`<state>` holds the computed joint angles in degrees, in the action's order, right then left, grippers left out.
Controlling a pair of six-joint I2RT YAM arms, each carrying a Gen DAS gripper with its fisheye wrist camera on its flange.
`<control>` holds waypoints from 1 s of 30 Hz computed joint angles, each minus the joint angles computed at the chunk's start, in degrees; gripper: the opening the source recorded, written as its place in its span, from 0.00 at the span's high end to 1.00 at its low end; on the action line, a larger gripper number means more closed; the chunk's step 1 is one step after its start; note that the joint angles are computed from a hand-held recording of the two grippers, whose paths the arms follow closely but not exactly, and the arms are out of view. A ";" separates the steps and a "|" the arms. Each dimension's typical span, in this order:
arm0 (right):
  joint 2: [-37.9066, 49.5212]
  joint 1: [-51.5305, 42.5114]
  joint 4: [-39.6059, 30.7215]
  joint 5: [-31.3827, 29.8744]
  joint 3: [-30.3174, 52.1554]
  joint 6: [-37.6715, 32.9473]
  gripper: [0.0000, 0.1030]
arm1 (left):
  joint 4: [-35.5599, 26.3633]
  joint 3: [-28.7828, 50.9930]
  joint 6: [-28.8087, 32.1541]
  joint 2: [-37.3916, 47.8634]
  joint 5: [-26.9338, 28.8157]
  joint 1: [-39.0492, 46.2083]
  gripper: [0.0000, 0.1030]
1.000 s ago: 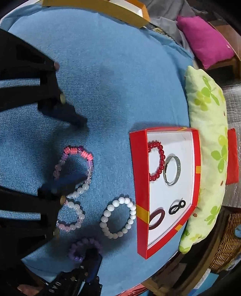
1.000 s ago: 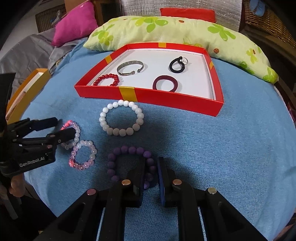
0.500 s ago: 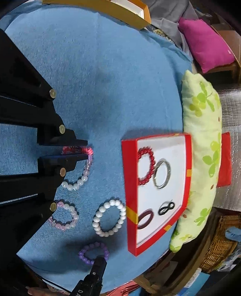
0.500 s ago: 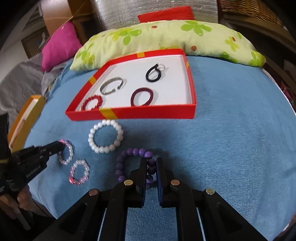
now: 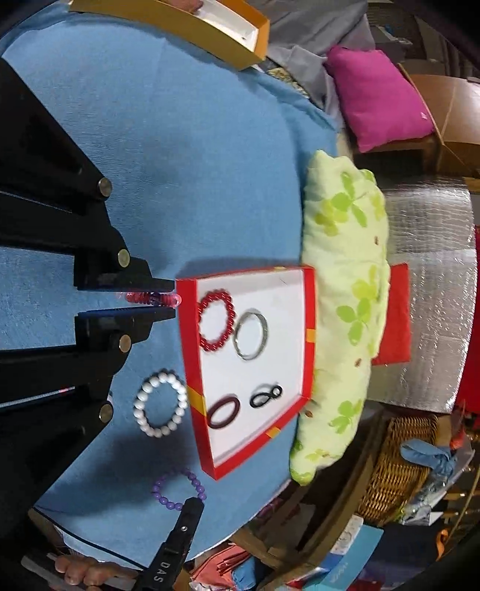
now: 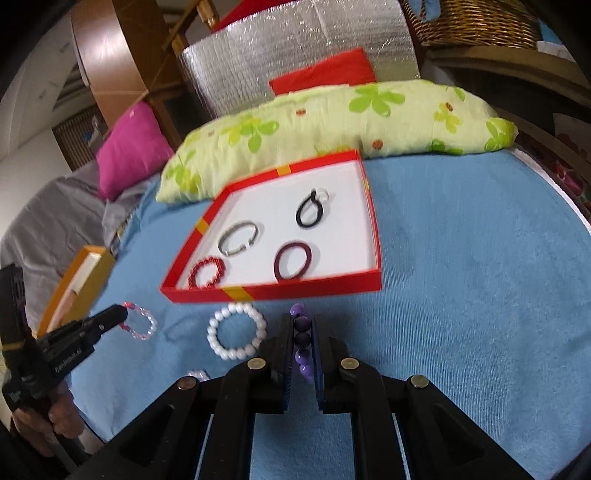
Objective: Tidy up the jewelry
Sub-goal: 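Carry both bracelets into the red box and open both tools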
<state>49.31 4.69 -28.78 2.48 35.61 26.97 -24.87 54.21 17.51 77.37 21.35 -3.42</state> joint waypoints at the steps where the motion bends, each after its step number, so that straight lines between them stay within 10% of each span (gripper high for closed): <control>1: -0.40 -0.40 0.39 -0.31 0.01 0.10 0.90 | 0.12 -0.01 -0.06 -0.27 0.16 -0.21 0.93; 30: 26.24 -13.32 16.30 -6.60 10.38 0.45 0.90 | 3.14 17.72 -10.65 21.50 3.55 -16.03 0.93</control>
<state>75.54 -8.63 -12.49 -4.12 45.99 27.42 -21.72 71.94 6.86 98.87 24.90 -19.44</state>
